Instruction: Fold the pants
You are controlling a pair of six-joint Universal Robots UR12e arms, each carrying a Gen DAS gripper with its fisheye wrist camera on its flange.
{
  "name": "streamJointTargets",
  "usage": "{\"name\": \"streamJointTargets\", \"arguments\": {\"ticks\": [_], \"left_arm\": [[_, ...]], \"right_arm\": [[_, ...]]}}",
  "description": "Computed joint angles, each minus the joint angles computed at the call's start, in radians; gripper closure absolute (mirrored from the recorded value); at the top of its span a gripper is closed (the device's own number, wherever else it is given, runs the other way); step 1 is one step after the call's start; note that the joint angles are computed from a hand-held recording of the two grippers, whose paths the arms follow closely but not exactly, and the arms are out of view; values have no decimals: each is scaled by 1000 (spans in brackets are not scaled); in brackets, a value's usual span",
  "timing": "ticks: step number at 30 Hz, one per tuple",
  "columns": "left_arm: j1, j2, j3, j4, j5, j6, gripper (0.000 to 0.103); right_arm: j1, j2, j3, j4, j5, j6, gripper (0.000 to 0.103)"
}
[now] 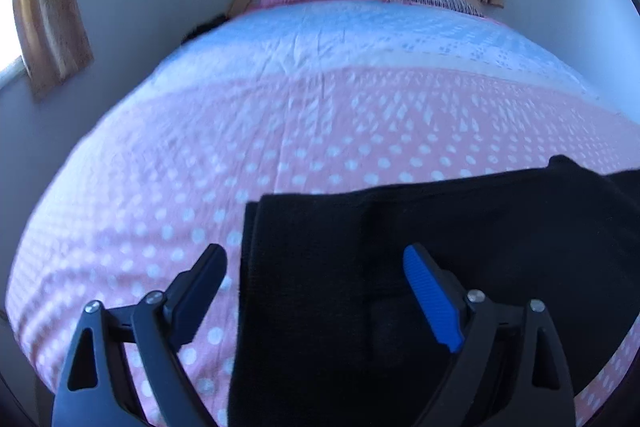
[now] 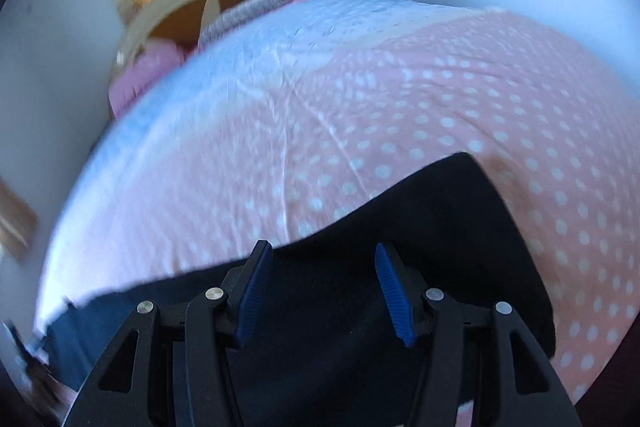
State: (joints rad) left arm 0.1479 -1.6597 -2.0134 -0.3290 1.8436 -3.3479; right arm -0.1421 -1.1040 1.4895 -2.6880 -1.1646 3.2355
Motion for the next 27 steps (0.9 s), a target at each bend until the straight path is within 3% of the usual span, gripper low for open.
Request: {"name": "streamJointTargets", "arguments": {"ticks": [5,9,14,16,18,22,24,27], "left_arm": [[-2,-1,0,12,41,-30,3],[0,15,-29,71,63,-5,3],[31,32,-55,102,76,-43,3],[48,38,-58,88,49,-72,3],[50,37,-56,80,44,-76,3],[29,18,-39,63,108,-32,0],[35,15,-36,59,108,-33,0],[48,11,-30,56,91,-47,0]], "right_arm": [[-18,-70,84,-93,-93,46,48],[-64,-114,138,-84,-129,68,49],[-69,-126,154,-17,-166,20,72],[-57,-116,139,74,-203,-16,82],[-54,-108,138,87,-202,-28,82],[-41,-117,134,98,-257,-43,82],[-31,-125,144,54,-296,-44,81],[-26,-146,175,-41,-302,-26,67]]}}
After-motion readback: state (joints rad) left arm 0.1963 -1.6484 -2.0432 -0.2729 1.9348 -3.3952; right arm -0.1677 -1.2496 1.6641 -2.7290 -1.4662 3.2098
